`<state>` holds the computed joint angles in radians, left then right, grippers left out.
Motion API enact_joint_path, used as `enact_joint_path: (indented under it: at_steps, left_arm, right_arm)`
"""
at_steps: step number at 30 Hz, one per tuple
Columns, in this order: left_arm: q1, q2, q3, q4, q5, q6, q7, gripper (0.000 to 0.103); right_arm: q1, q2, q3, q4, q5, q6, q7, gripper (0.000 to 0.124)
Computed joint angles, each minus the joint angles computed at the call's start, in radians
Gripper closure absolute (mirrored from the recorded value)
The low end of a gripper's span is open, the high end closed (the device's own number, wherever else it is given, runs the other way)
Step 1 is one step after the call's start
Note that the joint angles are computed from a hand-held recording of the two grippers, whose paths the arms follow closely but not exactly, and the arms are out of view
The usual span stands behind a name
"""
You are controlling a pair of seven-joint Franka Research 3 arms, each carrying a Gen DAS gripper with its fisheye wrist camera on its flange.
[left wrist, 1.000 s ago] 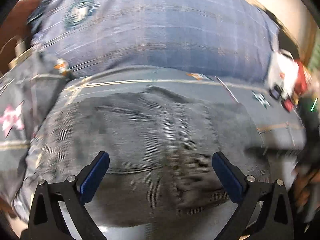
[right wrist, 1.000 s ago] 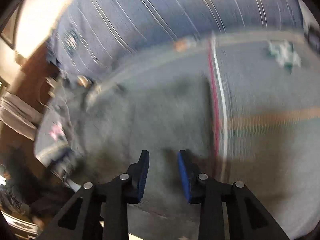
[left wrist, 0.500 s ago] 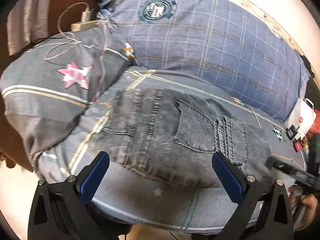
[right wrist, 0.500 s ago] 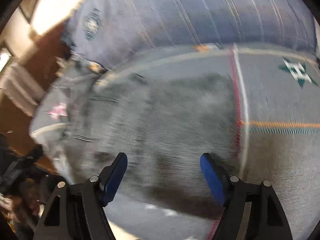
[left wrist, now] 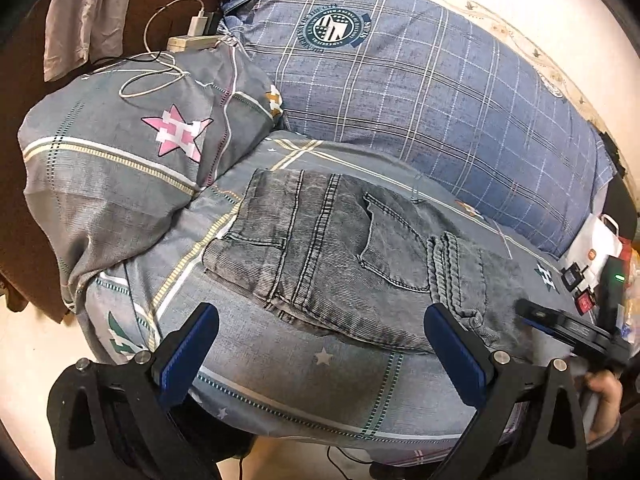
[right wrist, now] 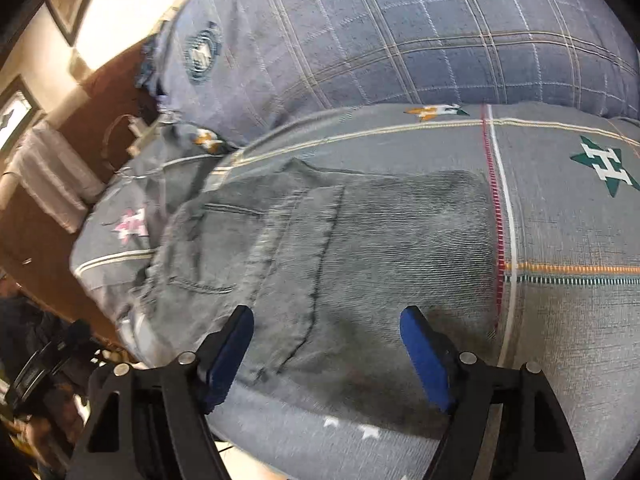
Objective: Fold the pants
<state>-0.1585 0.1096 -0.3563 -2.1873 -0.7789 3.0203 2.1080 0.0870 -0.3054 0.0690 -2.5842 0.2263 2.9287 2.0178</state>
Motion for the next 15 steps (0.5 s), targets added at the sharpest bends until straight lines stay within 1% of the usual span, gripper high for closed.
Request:
enact_joint_path:
  at_steps: [1,2,3,4,5,6,7,9,11,12,13,14,15]
  left_arm:
    - [0.005,0.002,-0.005,0.003,-0.017,-0.005,0.020,0.000]
    - [0.014,0.006,-0.013,0.008,-0.050,-0.014,0.053,0.000]
    - [0.022,0.009,-0.020,0.012,-0.088,-0.021,0.093,0.000]
    - [0.027,0.012,-0.025,0.016,-0.125,-0.023,0.132,0.000]
    - [0.031,0.016,-0.028,0.021,-0.158,-0.026,0.169,0.000]
    - [0.035,0.022,-0.030,0.030,-0.194,-0.029,0.210,0.000]
    - [0.034,0.027,-0.028,0.035,-0.213,-0.031,0.229,0.000]
    - [0.038,0.040,-0.025,0.053,-0.251,-0.049,0.270,0.000]
    - [0.038,0.049,-0.023,0.064,-0.277,-0.059,0.302,0.000]
    - [0.038,0.056,-0.021,0.070,-0.287,-0.065,0.317,0.000]
    - [0.036,0.060,-0.016,0.073,-0.283,-0.075,0.314,0.000]
    - [0.035,0.064,-0.011,0.077,-0.274,-0.092,0.308,0.000]
    - [0.035,0.066,-0.009,0.079,-0.271,-0.098,0.310,0.000]
  right_arm:
    - [-0.009,0.022,0.011,0.025,-0.009,-0.030,0.020,0.045]
    - [-0.008,0.056,0.009,0.056,-0.006,-0.080,0.039,0.045]
    - [0.005,0.078,-0.012,0.071,0.030,-0.106,0.028,0.045]
    - [0.001,0.065,-0.015,0.069,0.016,-0.103,0.048,0.045]
    - [0.001,0.066,-0.019,0.089,0.013,-0.126,0.055,0.045]
    - [0.000,0.067,-0.020,0.101,0.009,-0.125,0.061,0.045]
    - [-0.013,0.070,-0.008,0.110,-0.021,-0.117,0.090,0.045]
    - [-0.055,0.082,0.026,0.139,-0.130,-0.108,0.166,0.045]
    - [-0.076,0.105,0.037,0.167,-0.200,-0.109,0.229,0.045]
    - [-0.063,0.141,0.015,0.191,-0.176,-0.110,0.225,0.045]
    - [-0.056,0.152,0.003,0.200,-0.169,-0.127,0.230,0.045]
    - [-0.056,0.161,-0.004,0.205,-0.179,-0.158,0.252,0.044]
    - [-0.044,0.182,-0.023,0.217,-0.150,-0.188,0.235,0.044]
